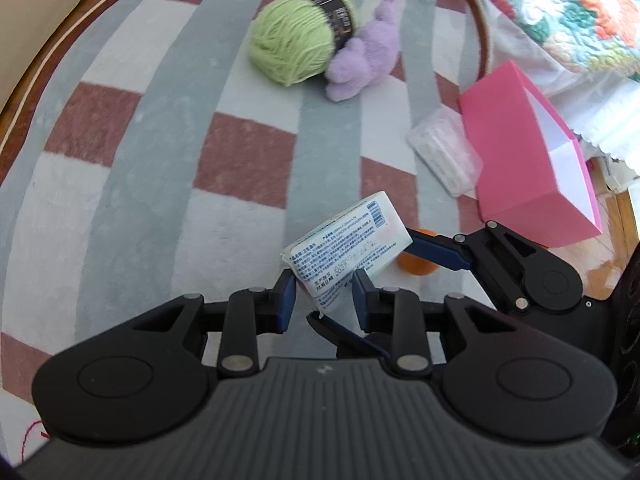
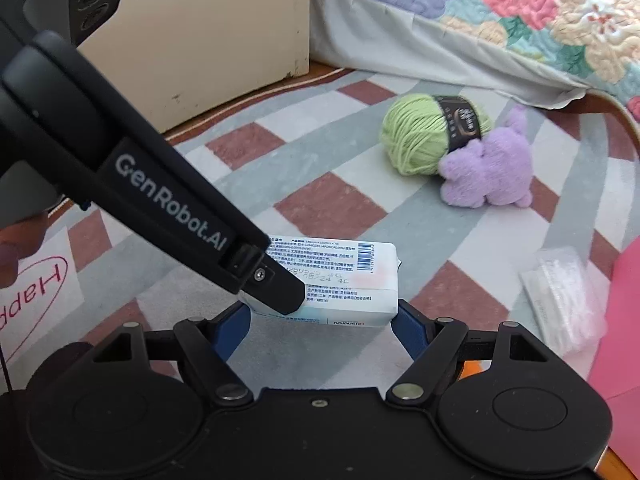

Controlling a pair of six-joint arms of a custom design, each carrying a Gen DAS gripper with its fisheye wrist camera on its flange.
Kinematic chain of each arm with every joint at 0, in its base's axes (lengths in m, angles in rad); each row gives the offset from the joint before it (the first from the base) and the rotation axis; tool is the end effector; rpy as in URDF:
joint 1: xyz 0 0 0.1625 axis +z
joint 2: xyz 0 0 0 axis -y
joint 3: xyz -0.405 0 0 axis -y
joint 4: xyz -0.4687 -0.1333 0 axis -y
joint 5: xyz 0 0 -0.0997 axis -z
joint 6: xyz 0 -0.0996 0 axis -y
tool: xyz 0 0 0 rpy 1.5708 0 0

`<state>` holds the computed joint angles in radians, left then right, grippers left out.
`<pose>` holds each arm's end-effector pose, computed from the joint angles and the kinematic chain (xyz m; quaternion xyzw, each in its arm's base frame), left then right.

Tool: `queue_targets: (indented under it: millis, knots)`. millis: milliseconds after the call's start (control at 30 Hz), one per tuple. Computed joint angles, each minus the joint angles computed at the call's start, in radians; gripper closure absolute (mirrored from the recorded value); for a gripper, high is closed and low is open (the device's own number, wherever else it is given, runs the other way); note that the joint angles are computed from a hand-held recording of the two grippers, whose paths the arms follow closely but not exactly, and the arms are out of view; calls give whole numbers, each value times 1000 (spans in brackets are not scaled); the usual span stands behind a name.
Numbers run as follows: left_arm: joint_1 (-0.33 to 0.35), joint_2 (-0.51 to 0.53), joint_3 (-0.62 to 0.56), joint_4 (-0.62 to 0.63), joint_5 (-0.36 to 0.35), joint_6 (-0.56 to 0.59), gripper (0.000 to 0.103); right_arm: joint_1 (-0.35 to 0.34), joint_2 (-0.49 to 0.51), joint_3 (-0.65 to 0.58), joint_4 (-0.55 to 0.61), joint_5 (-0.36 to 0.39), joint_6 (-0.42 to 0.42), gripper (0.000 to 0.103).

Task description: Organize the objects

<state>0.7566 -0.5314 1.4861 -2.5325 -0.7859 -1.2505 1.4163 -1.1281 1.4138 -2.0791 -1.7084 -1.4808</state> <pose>-0.3839 -0.6425 -0.0846 -0.2013 0.9018 -0.3300 0.1933 0.0040 -0.7518 0.3222 0.6043 -0.7860 0.0259 0.1276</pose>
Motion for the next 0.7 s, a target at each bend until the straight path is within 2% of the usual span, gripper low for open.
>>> queue_targets:
  millis: [433, 700]
  knots:
    - [-26, 55, -178, 131, -38, 96, 75, 11, -31, -68, 19, 5, 53, 22]
    - [-34, 108, -355, 245, -35, 172, 75, 15, -27, -133, -5, 65, 86, 22]
